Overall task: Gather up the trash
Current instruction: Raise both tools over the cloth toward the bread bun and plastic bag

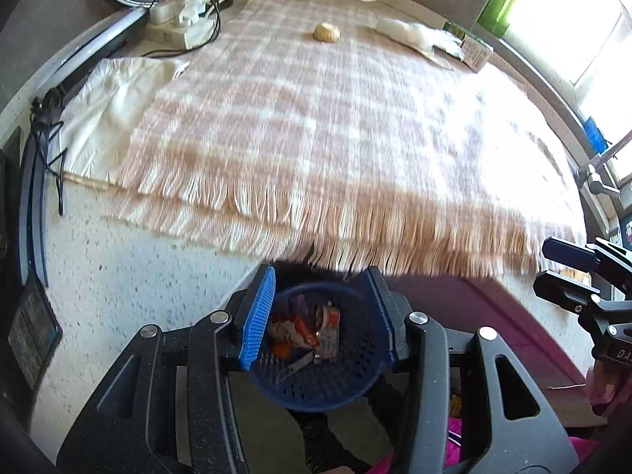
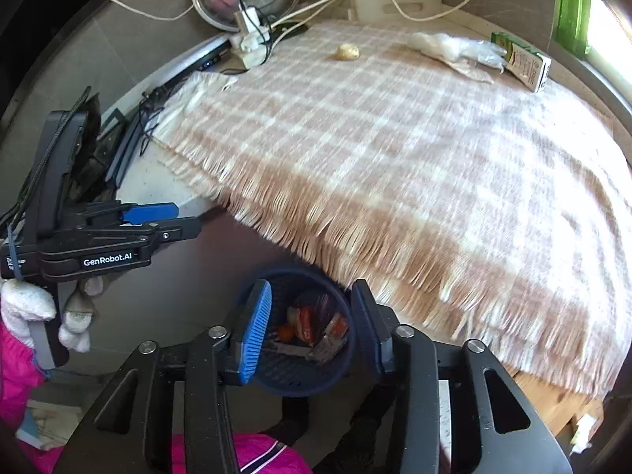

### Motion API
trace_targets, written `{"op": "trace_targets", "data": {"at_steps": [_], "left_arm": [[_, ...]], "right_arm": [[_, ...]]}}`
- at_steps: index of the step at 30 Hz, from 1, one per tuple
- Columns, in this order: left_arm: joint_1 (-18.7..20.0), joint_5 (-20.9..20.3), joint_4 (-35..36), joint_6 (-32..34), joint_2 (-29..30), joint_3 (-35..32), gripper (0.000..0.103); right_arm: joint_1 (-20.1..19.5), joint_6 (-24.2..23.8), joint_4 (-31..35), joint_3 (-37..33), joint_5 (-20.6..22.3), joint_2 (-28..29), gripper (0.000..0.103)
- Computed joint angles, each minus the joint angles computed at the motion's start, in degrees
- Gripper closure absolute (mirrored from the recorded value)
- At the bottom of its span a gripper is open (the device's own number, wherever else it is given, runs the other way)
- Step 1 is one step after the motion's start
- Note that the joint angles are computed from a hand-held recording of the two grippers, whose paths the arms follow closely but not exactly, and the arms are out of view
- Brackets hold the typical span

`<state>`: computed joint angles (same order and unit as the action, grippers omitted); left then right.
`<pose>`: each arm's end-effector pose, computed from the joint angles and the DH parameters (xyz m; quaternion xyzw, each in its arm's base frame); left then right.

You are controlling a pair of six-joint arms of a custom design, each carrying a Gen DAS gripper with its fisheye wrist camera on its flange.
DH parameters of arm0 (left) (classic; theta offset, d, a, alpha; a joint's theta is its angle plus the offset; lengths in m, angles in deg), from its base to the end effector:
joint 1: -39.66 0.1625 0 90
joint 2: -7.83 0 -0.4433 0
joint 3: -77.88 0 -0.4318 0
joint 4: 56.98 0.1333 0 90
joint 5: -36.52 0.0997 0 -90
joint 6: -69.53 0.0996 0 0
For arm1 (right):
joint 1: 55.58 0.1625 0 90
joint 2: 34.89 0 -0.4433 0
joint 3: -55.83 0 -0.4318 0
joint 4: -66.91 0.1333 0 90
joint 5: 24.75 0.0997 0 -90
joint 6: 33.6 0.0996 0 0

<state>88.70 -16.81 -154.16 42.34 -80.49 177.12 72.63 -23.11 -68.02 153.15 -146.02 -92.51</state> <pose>-0.2027 -0.5276 0.4376 0.1239 0.9407 -0.1505 0.2778 0.4827 -0.4812 0.1854 0.2185 -0.9369 0.1510 0.2272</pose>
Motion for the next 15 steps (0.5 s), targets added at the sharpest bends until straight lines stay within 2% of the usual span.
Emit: {"op": "trace_targets", "data": {"at_steps": [3, 6, 8, 15], "left_arm": [[0.34, 1.03, -2.26, 1.00, 2.73, -2.56, 0.056], [1.06, 1.50, -4.61, 1.83, 5.93, -5.07, 0.055], [1.42, 1.72, -5.90, 2.04, 7.83, -6.80, 0.051], [2.82, 2.18, -8.84, 2.90, 13.89, -12.32, 0.050]], "right_arm": [[-0.69, -1.97, -1.22, -1.44, -1.18, -0.55, 0.055], [-1.86, -4.67, -2.65, -3.13, -2.55, -0.47, 0.048], [-2.89, -6.34, -2.93, -4.52, -3.36, -0.24, 0.045], [-5.98, -10.22, -3.01, -8.85, -4.61, 0.13, 0.043]]}}
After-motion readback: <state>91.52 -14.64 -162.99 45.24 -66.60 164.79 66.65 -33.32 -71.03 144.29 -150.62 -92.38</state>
